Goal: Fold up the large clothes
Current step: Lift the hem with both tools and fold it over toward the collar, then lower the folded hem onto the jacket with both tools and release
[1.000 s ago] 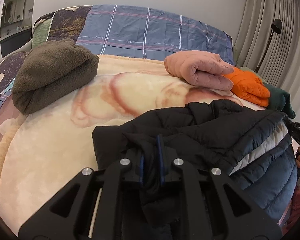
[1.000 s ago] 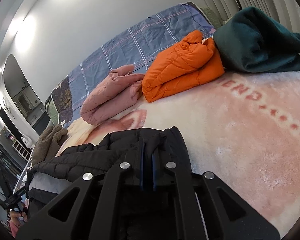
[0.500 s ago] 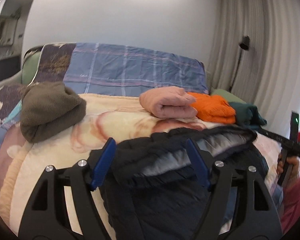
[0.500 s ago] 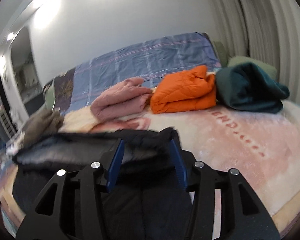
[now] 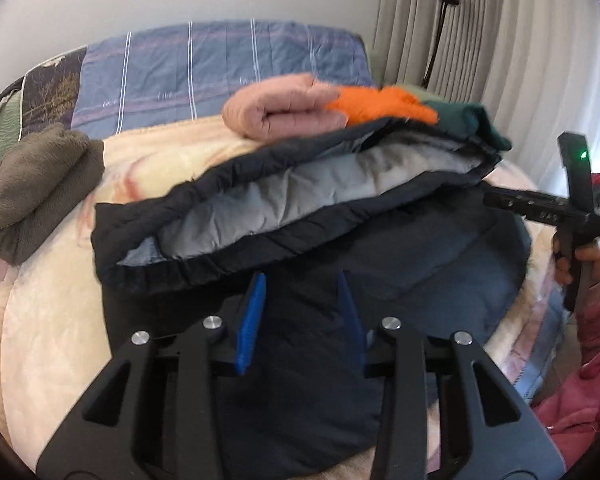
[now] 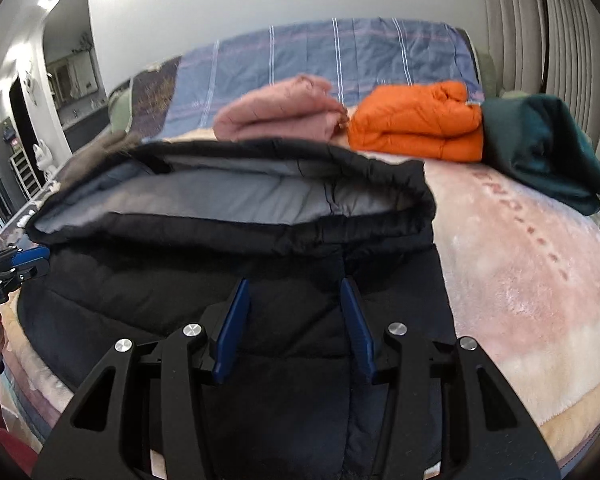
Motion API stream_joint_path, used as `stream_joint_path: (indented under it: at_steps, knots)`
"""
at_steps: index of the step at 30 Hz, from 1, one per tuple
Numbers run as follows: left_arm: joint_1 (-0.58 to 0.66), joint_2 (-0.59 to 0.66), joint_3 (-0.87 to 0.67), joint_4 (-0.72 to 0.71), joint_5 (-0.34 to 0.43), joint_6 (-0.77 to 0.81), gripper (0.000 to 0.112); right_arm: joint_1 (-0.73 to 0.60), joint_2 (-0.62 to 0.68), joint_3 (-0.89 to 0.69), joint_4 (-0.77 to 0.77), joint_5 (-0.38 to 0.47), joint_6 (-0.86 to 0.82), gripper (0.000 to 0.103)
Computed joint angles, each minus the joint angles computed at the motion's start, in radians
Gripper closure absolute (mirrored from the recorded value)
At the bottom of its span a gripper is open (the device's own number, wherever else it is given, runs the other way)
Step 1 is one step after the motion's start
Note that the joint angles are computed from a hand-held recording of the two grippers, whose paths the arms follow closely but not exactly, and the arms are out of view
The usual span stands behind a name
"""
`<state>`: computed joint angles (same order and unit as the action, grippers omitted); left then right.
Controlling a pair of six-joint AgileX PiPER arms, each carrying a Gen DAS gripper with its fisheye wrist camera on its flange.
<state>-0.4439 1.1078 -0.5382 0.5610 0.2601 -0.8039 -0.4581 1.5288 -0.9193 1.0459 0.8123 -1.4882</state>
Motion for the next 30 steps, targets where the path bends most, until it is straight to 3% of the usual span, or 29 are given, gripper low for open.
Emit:
stream_joint_path:
  at_steps: [5, 9, 12, 16, 18, 21, 27, 30]
  knots:
    - [0.035, 0.093, -0.055, -0.066, -0.005, 0.068, 0.074, 0.054, 0.032, -0.048, -0.019, -0.044, 0.028, 0.055]
    - [0.053, 0.117, -0.108, 0.052, 0.018, -0.035, 0.074, 0.087, 0.054, -0.113, -0.007, -0.067, 0.054, 0.055]
    - [0.103, 0.123, -0.153, 0.066, 0.007, -0.038, 0.074, 0.104, 0.088, -0.193, 0.007, -0.072, 0.098, 0.055]
    - [0.153, 0.146, -0.204, 0.247, 0.028, -0.236, 0.059, 0.141, 0.150, -0.297, -0.040, -0.116, 0.213, 0.054]
    - [0.171, 0.160, -0.222, 0.297, 0.037, -0.299, 0.054, 0.153, 0.182, -0.339, -0.076, -0.126, 0.277, 0.048]
    - [0.224, 0.190, -0.242, 0.226, 0.001, -0.237, 0.052, 0.169, 0.210, -0.367, -0.122, -0.141, 0.331, 0.046]
    - [0.261, 0.269, -0.311, 0.041, -0.016, -0.041, 0.051, 0.185, 0.211, -0.342, 0.009, -0.238, 0.241, 0.044]
    - [0.256, 0.299, -0.358, 0.008, -0.027, -0.012, 0.051, 0.193, 0.235, -0.402, -0.005, -0.191, 0.291, 0.044]
